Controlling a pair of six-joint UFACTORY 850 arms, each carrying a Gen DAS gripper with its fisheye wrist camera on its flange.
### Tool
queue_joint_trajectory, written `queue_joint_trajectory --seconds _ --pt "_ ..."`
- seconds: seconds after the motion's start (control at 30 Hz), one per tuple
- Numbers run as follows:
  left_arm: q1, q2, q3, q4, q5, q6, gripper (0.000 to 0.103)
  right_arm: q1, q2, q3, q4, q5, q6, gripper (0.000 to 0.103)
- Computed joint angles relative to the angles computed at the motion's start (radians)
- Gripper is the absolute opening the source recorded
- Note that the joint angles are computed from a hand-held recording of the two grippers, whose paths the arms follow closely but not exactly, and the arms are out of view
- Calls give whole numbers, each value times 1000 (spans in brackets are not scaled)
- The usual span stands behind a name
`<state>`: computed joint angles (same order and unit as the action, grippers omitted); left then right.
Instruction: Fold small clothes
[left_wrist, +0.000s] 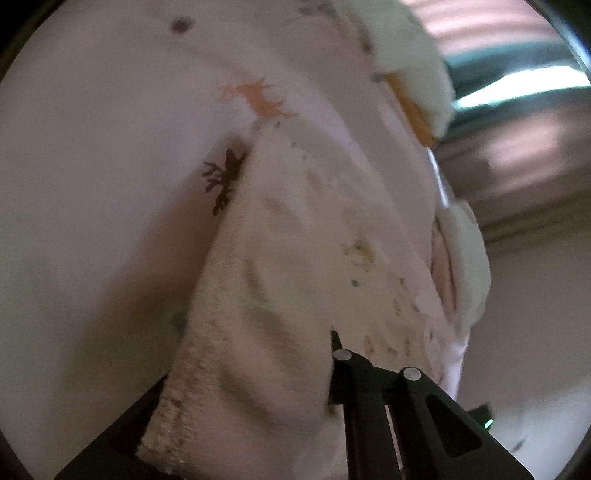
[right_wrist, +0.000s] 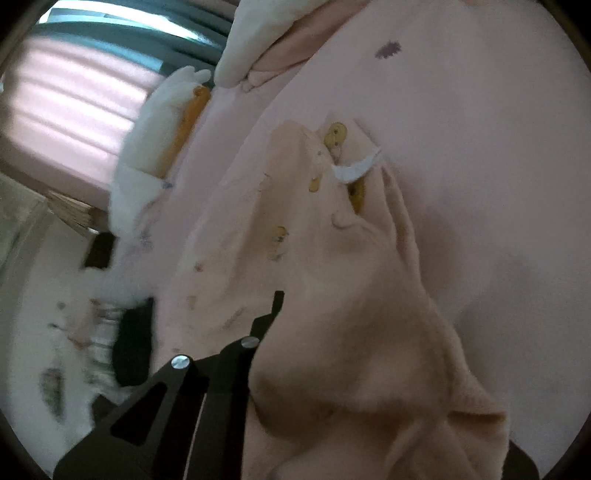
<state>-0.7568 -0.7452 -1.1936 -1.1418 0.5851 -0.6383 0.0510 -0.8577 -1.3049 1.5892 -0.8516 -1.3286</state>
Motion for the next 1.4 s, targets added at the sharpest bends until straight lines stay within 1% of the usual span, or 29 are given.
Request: queue_joint_trajectory --seconds 0.07,0.1,0.13,0.17,0.2,0.23,0.27,0.3,0.33,0.37,0.4,0.43,0.47,0.5,0.53,0.6,0.63,0.67,0.7,0.77,0.83,0.93,1.03,1.07,1.13,1.17,1.27,1.33,1.4 --pt "-43 19 -6 -148 13 209 9 -9 33 39 -22 -15 -19 9" --pt "-60 27 -9 -203 12 273 8 -13 65 74 -47 -6 -44 9" --pt "-81 40 0 -225 13 295 8 -16 92 108 -60 -2 -73 9" --pt "-105 54 15 -242 19 306 8 -26 122 149 -68 -2 -100 9" --pt "-132 66 36 -235 35 286 8 -41 153 192 -87 -9 -114 9" --pt "-157 73 60 -209 53 236 8 -52 170 220 -103 -18 -127 10" --pt "-182 78 87 -176 55 150 8 -69 192 255 -123 -26 -153 10" --pt "-194 77 100 -151 36 93 8 -84 215 293 -143 -15 -170 11" --pt "-207 70 111 -122 5 31 9 -95 234 330 -173 13 -163 13" --pt "-216 63 116 -121 4 9 10 -101 243 353 -200 34 -152 11" --pt "-240 52 121 -121 44 -3 11 -121 253 388 -200 29 -178 10" --pt "-266 46 122 -153 89 28 13 -135 266 414 -176 19 -228 10" --pt "-279 47 119 -206 100 82 13 -139 280 432 -160 34 -267 10" --pt "-297 49 113 -280 114 155 13 -137 304 453 -155 64 -291 11" --pt "-309 51 112 -323 125 193 14 -131 328 473 -150 94 -307 11" --pt "-322 55 110 -398 131 268 16 -116 368 506 -121 153 -351 12" --pt "-324 58 113 -422 130 309 18 -108 383 522 -93 182 -384 13" --pt "-327 59 120 -420 135 308 18 -103 389 529 -69 198 -406 14" --pt "-334 60 132 -400 144 271 18 -102 395 537 -50 206 -421 14" --pt "-338 66 164 -321 152 148 18 -119 390 543 -40 188 -411 15" --pt "-335 73 185 -261 147 83 18 -163 379 537 -78 142 -354 16" --pt "-332 85 200 -234 135 43 18 -217 376 545 -96 95 -333 16" --pt "-335 97 210 -238 126 45 19 -256 369 551 -90 66 -332 15" --pt "-338 98 215 -239 132 48 19 -267 368 553 -92 60 -320 11" --pt "-348 93 206 -332 146 135 18 -289 384 571 -59 91 -324 8" --pt "-357 94 211 -347 155 146 18 -299 390 583 -25 97 -355 8" --pt "-371 89 198 -411 166 249 18 -339 377 603 10 42 -401 6" --pt "-384 72 168 -501 192 384 18 -345 382 624 51 37 -463 5" --pt "-392 54 133 -589 213 512 18 -323 413 657 124 78 -544 5"
